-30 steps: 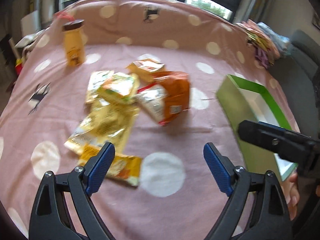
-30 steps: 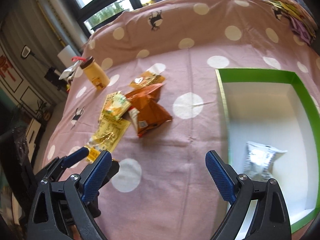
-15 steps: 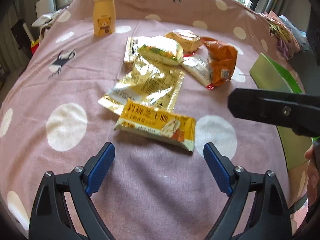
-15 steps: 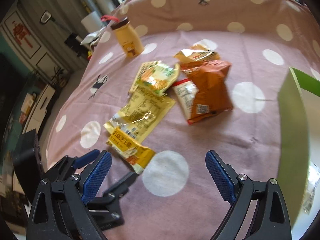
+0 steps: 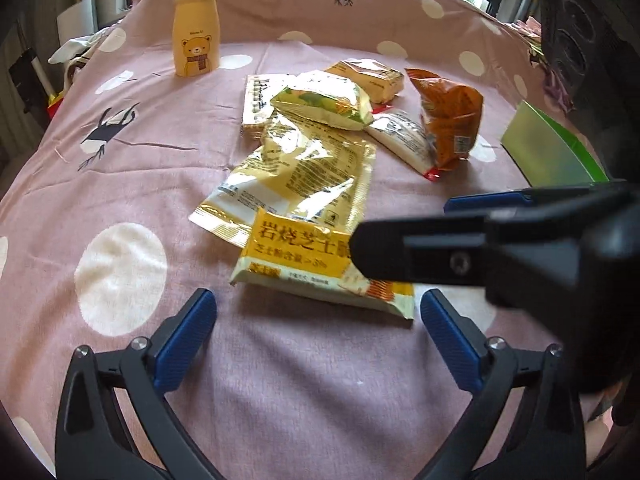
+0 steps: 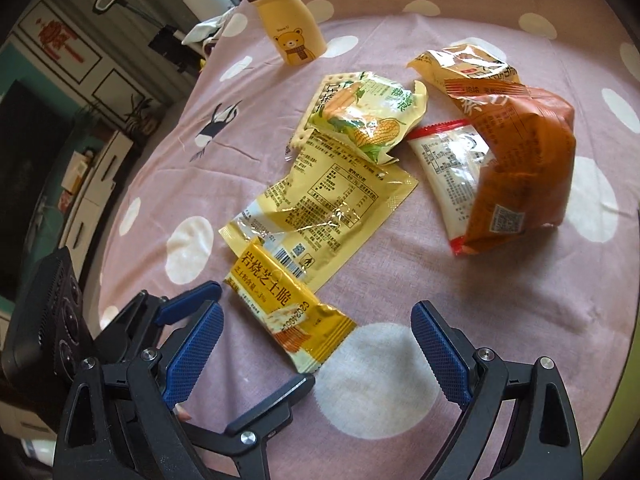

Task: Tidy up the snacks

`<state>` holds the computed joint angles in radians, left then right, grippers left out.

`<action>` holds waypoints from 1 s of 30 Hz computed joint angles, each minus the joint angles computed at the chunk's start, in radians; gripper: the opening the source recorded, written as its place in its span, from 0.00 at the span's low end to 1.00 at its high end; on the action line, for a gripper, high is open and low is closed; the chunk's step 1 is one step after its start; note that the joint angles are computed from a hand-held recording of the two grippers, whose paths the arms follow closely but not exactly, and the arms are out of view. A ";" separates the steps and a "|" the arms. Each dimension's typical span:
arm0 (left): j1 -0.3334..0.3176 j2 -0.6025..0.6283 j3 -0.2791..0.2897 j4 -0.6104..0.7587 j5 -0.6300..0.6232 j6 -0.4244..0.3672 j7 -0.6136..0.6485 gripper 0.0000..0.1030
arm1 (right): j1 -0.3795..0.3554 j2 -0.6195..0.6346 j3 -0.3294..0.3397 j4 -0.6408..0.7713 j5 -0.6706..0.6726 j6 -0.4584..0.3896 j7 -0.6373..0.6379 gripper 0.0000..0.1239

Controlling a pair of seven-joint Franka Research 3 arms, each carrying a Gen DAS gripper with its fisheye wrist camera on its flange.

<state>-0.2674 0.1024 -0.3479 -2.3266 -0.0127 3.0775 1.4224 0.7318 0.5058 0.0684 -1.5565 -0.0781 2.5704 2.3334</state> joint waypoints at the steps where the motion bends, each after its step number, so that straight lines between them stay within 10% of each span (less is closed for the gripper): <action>1: -0.007 0.005 0.012 0.005 0.019 0.001 -0.016 1.00 | 0.004 0.008 -0.003 0.013 -0.009 -0.015 -0.004 0.77; 18: 0.150 0.066 -0.155 0.096 -0.386 -0.073 0.502 0.99 | 0.024 0.127 -0.010 0.181 -0.009 -0.104 -0.109 0.76; 23: 0.115 0.066 -0.124 0.104 -0.401 -0.086 0.539 0.98 | 0.000 0.135 0.020 0.177 0.040 -0.051 -0.175 0.44; 30: 0.125 0.060 -0.129 0.106 -0.483 -0.090 0.624 0.94 | -0.022 0.121 0.033 0.135 0.110 0.012 -0.210 0.29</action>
<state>-0.1428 0.1625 -0.4766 -2.2207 -0.4960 2.9876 2.0469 0.7103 0.6271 0.1012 -1.4212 0.0324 2.5821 2.1235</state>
